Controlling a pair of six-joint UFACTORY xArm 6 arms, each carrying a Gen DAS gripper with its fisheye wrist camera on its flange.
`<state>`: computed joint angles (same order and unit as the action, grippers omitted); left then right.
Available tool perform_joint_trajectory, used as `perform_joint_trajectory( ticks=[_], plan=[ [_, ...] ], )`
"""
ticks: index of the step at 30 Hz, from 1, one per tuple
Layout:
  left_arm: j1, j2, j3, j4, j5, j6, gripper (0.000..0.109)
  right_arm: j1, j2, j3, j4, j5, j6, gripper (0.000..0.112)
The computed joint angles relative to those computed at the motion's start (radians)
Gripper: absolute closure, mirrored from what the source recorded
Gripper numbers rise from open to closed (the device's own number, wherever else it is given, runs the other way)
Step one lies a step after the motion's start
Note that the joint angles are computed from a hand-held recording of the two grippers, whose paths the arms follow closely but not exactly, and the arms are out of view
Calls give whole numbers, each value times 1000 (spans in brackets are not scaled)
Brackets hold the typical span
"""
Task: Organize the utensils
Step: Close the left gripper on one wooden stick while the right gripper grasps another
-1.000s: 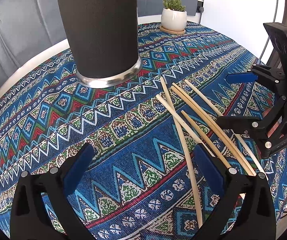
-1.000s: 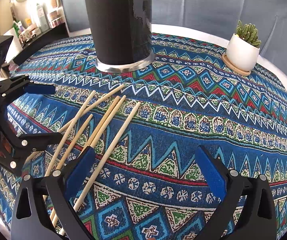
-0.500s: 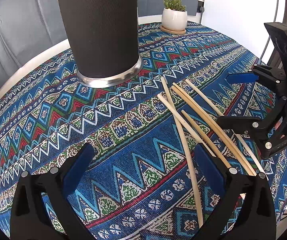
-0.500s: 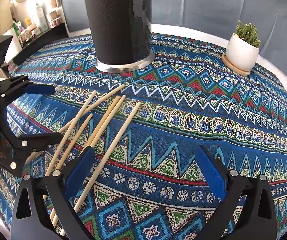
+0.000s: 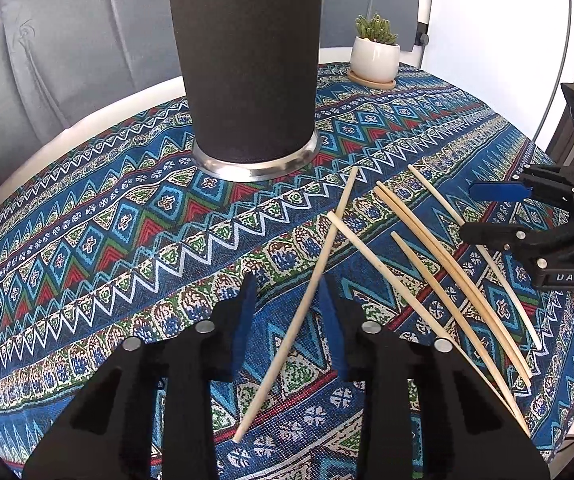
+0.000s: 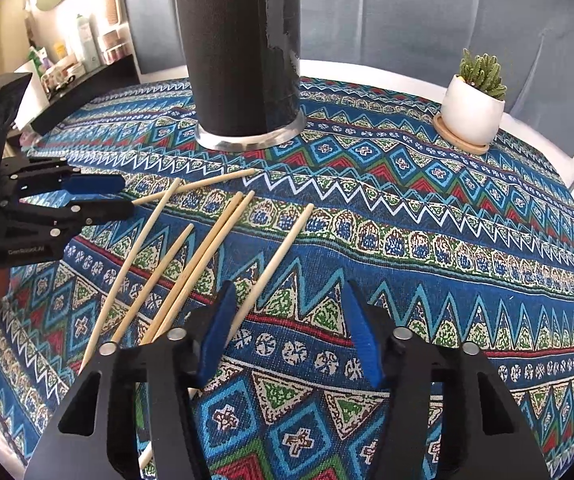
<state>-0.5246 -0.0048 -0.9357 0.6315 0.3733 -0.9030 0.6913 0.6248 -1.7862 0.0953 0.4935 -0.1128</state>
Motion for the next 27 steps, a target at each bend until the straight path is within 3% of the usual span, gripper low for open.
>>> perform_joint_trajectory(
  ticks=[3,6,14,17,27],
  plan=[
    [-9,5,-3,5,-5,18,96,2,-8,11,14,-9,-22,97],
    [-14,15,-9,-3,-14,33,103,9,-9,12,-18,-12,-14,103],
    [-14,-5,2,-61,16,62,104,18,-26,42,-100,-42,24,108],
    [-7,-34,27,-34,26,19,104,24,-43,71,-140,-80,32,108],
    [-21,-148,77,117,95,-143,104,39,-101,129,-79,-180,-40,108]
  ],
)
